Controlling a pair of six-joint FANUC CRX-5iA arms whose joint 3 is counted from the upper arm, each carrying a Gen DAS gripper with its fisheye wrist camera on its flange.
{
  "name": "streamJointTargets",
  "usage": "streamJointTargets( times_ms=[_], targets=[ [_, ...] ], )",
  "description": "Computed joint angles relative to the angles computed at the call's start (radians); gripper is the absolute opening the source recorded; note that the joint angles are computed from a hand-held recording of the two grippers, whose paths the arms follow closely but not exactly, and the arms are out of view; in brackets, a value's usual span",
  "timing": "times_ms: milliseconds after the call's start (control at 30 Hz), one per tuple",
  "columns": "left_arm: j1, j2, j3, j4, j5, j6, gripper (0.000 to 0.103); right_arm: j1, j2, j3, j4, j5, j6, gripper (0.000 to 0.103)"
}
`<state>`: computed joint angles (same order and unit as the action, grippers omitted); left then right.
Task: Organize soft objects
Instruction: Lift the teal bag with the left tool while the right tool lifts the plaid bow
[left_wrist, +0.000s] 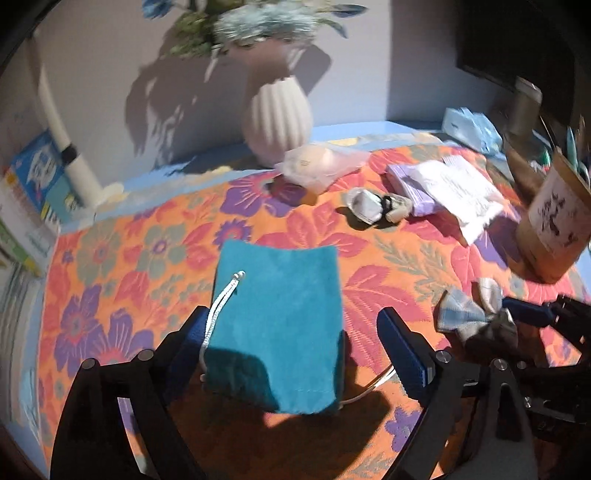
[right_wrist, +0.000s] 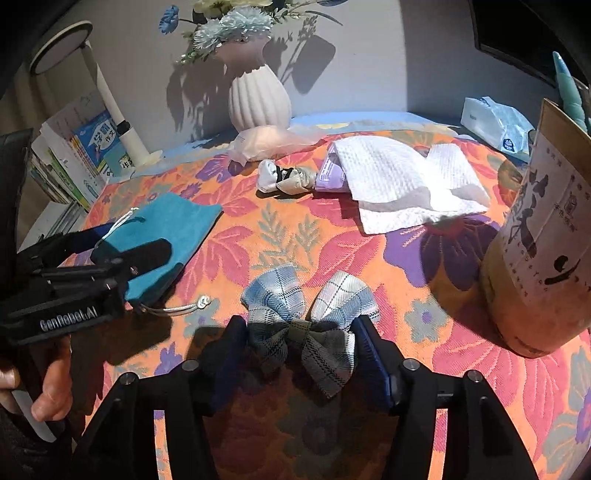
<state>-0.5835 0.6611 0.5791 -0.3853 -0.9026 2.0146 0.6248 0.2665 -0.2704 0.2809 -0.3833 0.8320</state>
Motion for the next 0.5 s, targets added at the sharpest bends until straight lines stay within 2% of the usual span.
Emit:
streamJointTargets(
  times_ms=[100,200,233,267,333,367,400,433,467,500],
  targets=[
    [-0.013,0.032,0.041,-0.038,-0.040,-0.011,0.089,0.001,0.010,0.007,0.025,-0.007,-0.018,0.061],
    [-0.014,0.052,0.053,-0.038,-0.071,-0.049,0.080,0.004,0.021,0.019,0.041,-0.021,-0.021,0.063],
    [-0.017,0.054,0.051,-0.048,-0.075,-0.054,0.080,0.007,0.027,0.024,0.055,-0.031,-0.025,0.066],
    [-0.016,0.037,0.023,-0.051,-0.045,-0.046,0.079,0.009,0.031,0.027,0.065,-0.037,-0.027,0.070],
    [-0.007,0.020,-0.007,-0.029,-0.016,-0.044,0.055,0.018,0.040,0.028,0.106,-0.046,-0.050,0.074],
    [0.000,0.013,-0.021,-0.013,0.001,-0.043,0.048,0.023,0.044,0.022,0.145,-0.050,-0.080,0.074],
    [0.004,0.007,-0.032,-0.004,0.015,-0.041,0.034,0.026,0.047,0.018,0.175,-0.054,-0.103,0.073],
    [0.005,0.001,-0.041,-0.002,0.028,-0.042,0.020,0.030,0.049,0.011,0.218,-0.060,-0.137,0.065],
    [0.005,-0.007,-0.050,-0.001,0.040,-0.037,0.017,0.030,0.047,-0.001,0.254,-0.056,-0.170,0.054],
    [0.008,-0.016,-0.064,0.005,0.056,-0.029,0.015,0.029,0.044,-0.008,0.268,-0.049,-0.183,0.054]
  ],
)
